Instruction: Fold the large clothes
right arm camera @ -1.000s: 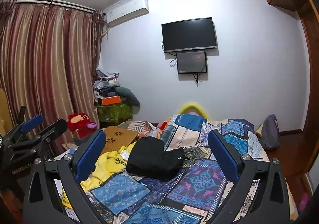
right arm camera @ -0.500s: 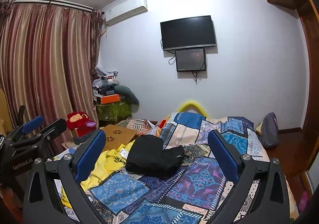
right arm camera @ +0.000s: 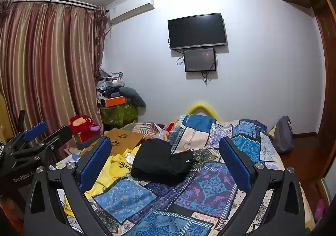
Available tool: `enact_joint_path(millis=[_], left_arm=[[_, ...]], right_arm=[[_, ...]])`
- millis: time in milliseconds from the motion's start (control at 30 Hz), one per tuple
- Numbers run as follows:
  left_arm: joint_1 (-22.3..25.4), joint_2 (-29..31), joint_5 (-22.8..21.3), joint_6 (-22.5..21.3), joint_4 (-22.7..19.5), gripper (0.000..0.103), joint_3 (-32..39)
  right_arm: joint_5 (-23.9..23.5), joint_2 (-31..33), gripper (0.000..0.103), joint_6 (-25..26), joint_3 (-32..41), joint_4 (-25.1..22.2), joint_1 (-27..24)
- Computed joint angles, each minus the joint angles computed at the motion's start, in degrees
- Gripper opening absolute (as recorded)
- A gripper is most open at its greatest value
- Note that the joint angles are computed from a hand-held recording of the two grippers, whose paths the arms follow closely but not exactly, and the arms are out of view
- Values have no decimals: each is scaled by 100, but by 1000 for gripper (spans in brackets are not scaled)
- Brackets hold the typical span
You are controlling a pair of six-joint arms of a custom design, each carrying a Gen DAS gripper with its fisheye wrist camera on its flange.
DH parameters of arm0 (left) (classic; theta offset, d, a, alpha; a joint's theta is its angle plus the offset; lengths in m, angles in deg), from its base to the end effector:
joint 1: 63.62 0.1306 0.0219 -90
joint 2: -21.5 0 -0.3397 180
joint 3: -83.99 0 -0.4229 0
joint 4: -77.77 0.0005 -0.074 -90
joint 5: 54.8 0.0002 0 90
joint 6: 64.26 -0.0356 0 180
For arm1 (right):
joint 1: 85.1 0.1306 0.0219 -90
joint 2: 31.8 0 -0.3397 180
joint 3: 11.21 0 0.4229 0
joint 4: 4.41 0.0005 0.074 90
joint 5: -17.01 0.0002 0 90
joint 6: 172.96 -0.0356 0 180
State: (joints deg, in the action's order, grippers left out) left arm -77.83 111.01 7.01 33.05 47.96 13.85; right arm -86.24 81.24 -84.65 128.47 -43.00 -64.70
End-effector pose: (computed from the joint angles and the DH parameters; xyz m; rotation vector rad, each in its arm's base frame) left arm 0.5075 -0.1117 0.5998 -0.2557 1.6993 0.1488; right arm 0.5964 0.2300 0.6101 -0.4576 1.7401 0.4824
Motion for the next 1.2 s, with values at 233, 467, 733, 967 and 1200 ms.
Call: enact_joint_path(millis=[233, 467, 733, 967, 1200], left_arm=[[-10, 1, 17, 8, -29, 103, 17], [-18, 1, -8, -10, -26, 103, 17], [-24, 1, 1, 16, -47, 103, 21], [25, -16, 96, 64, -110, 103, 30], [59, 3, 199, 69, -141, 103, 56]], right_arm=[[3, -38, 102, -14, -24, -14, -8], [0, -11, 102, -39, 46, -64, -15], [-14, -4, 102, -52, 59, -75, -25], [-17, 2, 102, -55, 79, -85, -27], [-23, -32, 102, -81, 13, -46, -34]])
